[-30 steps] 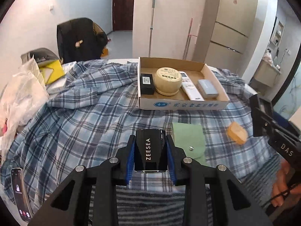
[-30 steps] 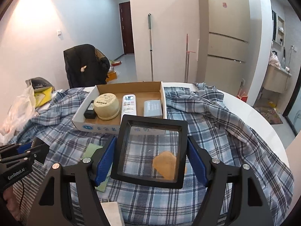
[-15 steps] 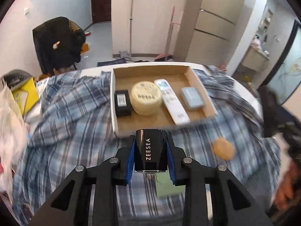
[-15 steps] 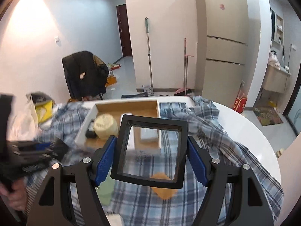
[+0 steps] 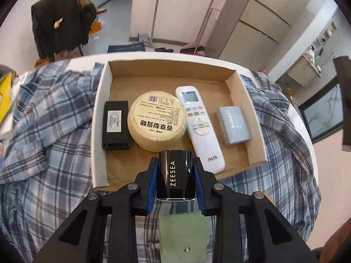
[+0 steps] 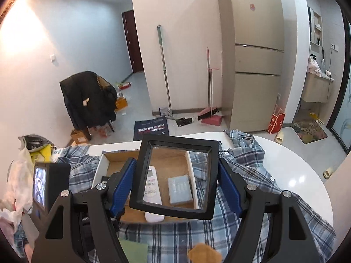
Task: Organize rigid objects
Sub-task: 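Carry the ZEESEA case and black frame over the cardboard box with both tools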
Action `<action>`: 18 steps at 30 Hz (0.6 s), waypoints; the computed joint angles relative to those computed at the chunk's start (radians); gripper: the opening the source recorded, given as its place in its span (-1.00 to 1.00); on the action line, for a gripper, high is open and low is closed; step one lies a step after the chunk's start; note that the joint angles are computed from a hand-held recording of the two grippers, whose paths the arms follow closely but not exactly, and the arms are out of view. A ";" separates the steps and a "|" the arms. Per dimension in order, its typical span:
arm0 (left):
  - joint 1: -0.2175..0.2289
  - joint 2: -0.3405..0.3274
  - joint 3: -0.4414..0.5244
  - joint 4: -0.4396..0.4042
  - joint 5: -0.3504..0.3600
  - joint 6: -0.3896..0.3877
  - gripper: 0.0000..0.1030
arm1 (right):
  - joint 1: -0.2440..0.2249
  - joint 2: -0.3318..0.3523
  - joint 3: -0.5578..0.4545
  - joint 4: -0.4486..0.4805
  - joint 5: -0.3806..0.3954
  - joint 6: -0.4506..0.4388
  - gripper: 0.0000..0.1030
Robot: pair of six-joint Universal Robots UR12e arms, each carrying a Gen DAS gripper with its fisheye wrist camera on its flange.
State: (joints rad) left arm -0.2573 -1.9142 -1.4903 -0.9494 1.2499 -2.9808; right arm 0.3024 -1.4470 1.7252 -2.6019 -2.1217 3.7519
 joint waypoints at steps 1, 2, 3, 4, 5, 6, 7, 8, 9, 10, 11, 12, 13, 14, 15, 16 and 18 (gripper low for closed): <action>0.001 -0.009 0.002 0.013 0.000 -0.032 -0.38 | -0.005 0.003 -0.005 0.003 0.001 0.002 0.40; 0.002 -0.015 0.004 0.017 0.000 -0.049 -0.38 | -0.009 0.008 -0.010 0.006 0.000 0.008 0.40; 0.003 -0.021 0.007 0.022 -0.001 -0.057 -0.38 | -0.014 0.013 -0.015 0.008 0.000 0.014 0.40; 0.005 -0.026 0.007 0.035 -0.006 -0.054 -0.38 | -0.022 0.015 -0.016 0.006 0.006 0.015 0.40; 0.008 -0.028 0.003 0.051 -0.020 -0.049 -0.38 | -0.027 0.019 -0.018 0.005 0.013 0.017 0.40; 0.010 -0.029 0.000 0.062 -0.026 -0.041 -0.38 | -0.032 0.022 -0.017 0.002 0.022 0.019 0.40; 0.010 -0.030 -0.008 0.085 -0.022 -0.029 -0.38 | -0.034 0.023 -0.013 -0.003 0.029 0.023 0.40; 0.010 -0.029 -0.016 0.107 -0.018 -0.023 -0.38 | -0.035 0.023 -0.004 -0.016 0.037 0.024 0.40; 0.011 -0.029 -0.028 0.138 -0.018 -0.016 -0.38 | -0.039 0.024 0.006 -0.029 0.047 0.022 0.40; 0.013 -0.029 -0.033 0.154 -0.022 -0.012 -0.38 | -0.043 0.026 0.011 -0.021 0.053 0.033 0.40; 0.014 -0.030 -0.036 0.163 -0.027 -0.010 -0.38 | -0.048 0.029 0.008 -0.003 0.060 0.046 0.40; 0.016 -0.031 -0.035 0.164 -0.033 -0.008 -0.38 | -0.055 0.032 0.006 0.014 0.080 0.051 0.40; 0.019 -0.032 -0.029 0.146 -0.042 0.000 -0.38 | -0.061 0.032 0.007 0.021 0.096 0.051 0.40; 0.021 -0.033 -0.025 0.132 -0.049 0.006 -0.38 | -0.066 0.033 0.008 0.027 0.103 0.056 0.40; 0.026 -0.033 -0.021 0.111 -0.066 0.015 -0.38 | -0.066 0.035 0.009 0.031 0.096 0.062 0.40; 0.029 -0.032 -0.019 0.098 -0.081 0.023 -0.38 | -0.065 0.037 0.008 0.032 0.086 0.061 0.40; 0.032 -0.029 -0.015 0.076 -0.087 0.041 -0.37 | -0.065 0.039 0.008 0.028 0.081 0.049 0.40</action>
State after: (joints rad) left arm -0.2258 -1.9433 -1.5053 -0.8737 1.1629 -2.9393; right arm 0.2370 -1.4081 1.7336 -2.5739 -2.0412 3.8008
